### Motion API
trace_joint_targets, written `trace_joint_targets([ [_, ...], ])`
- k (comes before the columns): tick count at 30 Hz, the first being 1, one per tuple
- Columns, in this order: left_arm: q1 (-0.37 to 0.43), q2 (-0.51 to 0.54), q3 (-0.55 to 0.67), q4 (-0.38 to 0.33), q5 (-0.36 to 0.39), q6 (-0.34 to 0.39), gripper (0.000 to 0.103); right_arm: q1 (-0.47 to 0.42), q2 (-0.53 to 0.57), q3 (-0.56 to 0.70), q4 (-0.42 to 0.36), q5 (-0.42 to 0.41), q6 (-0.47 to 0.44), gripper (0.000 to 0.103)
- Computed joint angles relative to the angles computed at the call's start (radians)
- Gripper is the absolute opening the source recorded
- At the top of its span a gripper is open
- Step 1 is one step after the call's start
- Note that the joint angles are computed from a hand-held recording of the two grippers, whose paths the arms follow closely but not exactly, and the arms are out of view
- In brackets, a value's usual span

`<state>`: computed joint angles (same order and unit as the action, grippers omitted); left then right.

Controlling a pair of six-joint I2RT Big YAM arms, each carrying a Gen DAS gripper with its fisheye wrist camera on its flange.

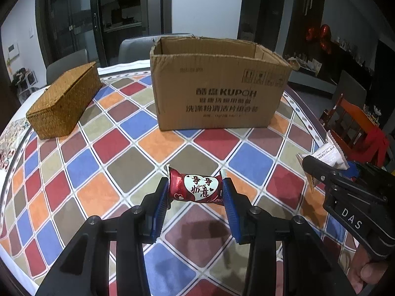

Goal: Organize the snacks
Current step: 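Lift both held snacks and carry them over the cardboard box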

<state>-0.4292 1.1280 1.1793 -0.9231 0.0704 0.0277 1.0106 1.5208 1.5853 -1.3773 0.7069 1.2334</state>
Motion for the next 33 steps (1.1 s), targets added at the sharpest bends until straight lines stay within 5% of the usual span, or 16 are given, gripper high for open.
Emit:
trace_joint_targets([
  [33, 0.017, 0.188, 0.309, -0.027, 0.013, 0.027, 0.042, -0.14, 0.04, 0.204, 0.034, 0.046, -0.233, 0.039],
])
